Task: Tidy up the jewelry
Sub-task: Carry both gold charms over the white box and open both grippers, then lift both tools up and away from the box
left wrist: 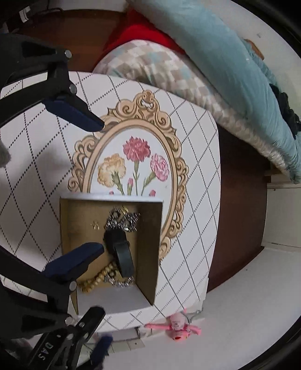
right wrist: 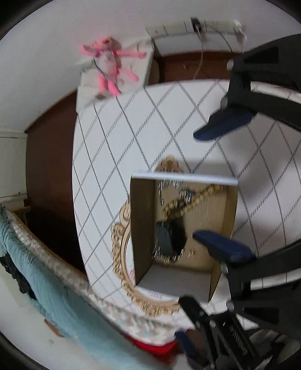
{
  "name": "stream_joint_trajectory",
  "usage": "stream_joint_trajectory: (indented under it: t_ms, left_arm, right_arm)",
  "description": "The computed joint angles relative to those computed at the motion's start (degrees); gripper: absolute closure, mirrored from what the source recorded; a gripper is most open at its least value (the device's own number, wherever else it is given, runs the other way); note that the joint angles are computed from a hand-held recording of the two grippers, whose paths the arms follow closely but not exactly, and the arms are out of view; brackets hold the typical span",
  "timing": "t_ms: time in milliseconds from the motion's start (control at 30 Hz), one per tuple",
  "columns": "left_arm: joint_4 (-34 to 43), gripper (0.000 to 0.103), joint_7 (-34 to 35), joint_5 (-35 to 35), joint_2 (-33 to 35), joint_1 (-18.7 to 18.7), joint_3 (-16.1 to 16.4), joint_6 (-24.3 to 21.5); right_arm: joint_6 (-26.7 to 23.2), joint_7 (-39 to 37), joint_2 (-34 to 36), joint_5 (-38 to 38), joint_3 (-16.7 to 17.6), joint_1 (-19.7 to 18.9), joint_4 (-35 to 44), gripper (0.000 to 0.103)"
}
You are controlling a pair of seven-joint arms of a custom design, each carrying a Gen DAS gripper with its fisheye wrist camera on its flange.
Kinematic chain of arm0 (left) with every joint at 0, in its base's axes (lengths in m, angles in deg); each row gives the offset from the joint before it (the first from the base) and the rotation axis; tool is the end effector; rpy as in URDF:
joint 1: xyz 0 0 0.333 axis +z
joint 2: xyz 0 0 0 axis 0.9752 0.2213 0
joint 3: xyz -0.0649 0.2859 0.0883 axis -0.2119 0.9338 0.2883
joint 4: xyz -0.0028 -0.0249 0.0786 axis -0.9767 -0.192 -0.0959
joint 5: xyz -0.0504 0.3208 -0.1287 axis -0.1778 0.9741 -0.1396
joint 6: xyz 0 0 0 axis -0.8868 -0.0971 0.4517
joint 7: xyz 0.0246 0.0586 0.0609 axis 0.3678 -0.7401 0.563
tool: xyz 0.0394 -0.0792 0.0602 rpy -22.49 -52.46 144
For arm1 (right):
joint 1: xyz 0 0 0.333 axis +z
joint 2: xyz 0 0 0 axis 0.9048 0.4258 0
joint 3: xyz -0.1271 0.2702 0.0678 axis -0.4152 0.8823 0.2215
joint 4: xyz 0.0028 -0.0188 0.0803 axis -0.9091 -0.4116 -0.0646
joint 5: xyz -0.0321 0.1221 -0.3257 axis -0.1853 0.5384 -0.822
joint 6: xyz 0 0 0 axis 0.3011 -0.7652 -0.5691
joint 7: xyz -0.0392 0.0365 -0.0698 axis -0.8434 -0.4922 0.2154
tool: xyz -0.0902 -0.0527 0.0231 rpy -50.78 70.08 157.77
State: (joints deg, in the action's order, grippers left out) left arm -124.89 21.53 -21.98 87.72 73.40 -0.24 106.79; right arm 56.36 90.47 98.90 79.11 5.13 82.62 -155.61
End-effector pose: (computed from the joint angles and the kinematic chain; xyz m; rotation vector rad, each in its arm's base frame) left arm 0.6138 -0.0984 0.4790 -2.0395 1.9266 -0.3884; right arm 0.6231 0.2110 0.4856 -2.0336 1.9728 -0.3374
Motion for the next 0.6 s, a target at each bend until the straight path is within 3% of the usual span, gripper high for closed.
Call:
stream_joint_trajectory:
  t_ms: [67, 600]
  left_arm:
    - [-1.91, 0.0, -1.22, 2.01, -0.9, -0.44, 0.43, 1.48]
    - [-8.57, 0.0, -3.47, 4.61, -7.17, -0.58, -0.29, 4.8]
  right_arm:
    - [-0.05, 1.74, -0.81, -3.07, -0.98, 1.09, -1.36, 0.001]
    - [2.7, 7.68, -8.08, -8.59, -0.65, 1.2, -9.9, 0.0]
